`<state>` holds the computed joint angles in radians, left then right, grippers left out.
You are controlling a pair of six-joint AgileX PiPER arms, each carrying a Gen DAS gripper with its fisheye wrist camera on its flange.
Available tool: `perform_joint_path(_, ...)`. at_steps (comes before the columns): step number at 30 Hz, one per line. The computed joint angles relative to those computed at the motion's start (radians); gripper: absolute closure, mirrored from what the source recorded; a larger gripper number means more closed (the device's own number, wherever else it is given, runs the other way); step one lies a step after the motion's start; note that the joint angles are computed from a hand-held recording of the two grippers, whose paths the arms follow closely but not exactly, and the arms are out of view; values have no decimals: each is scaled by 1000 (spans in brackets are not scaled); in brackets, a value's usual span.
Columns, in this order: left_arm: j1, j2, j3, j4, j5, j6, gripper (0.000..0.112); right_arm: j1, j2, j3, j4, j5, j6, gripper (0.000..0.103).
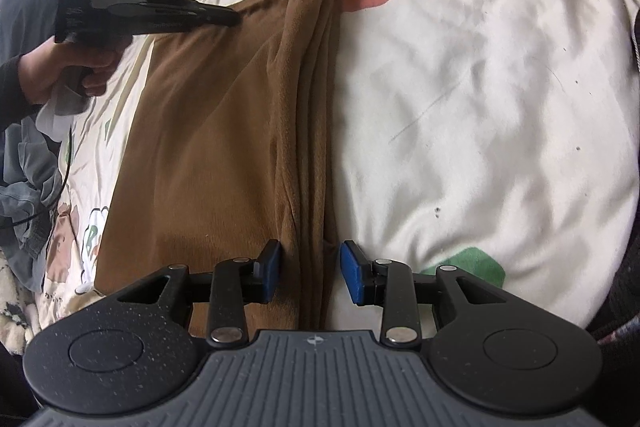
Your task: Fold clothes
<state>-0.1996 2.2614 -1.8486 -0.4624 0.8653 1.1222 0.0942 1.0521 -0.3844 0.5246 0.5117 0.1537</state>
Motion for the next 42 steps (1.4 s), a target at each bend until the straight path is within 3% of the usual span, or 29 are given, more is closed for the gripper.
perform_joint_path(3,29,-7,-35,1,34,21,102,1,-17,-2,-15,20,24,64)
perform_joint_path(6,65,-20,-56,6,34,18,84,0,-26,-5,-13,31,33,64)
perform_joint_path(11,135,-25,-81,0,77,9,74,-19,-52,-5,-2,51,34,64)
perform_joint_path(15,156,-45,-9,8,35,41,60,-7,-53,-8,-12,40,62,64)
perform_joint_path(22,158,-22,43,56,-89,14,61,45,-16,-27,-54,18,117,64)
perform_joint_path(32,204,15,-65,26,17,-1,60,0,-20,-16,3,53,42,64)
perform_joint_path(36,234,-27,-23,28,22,4,61,-27,-27,-13,34,60,8,64)
perform_joint_path(42,310,-76,47,5,94,-30,61,-30,-19,-17,36,64,0,64)
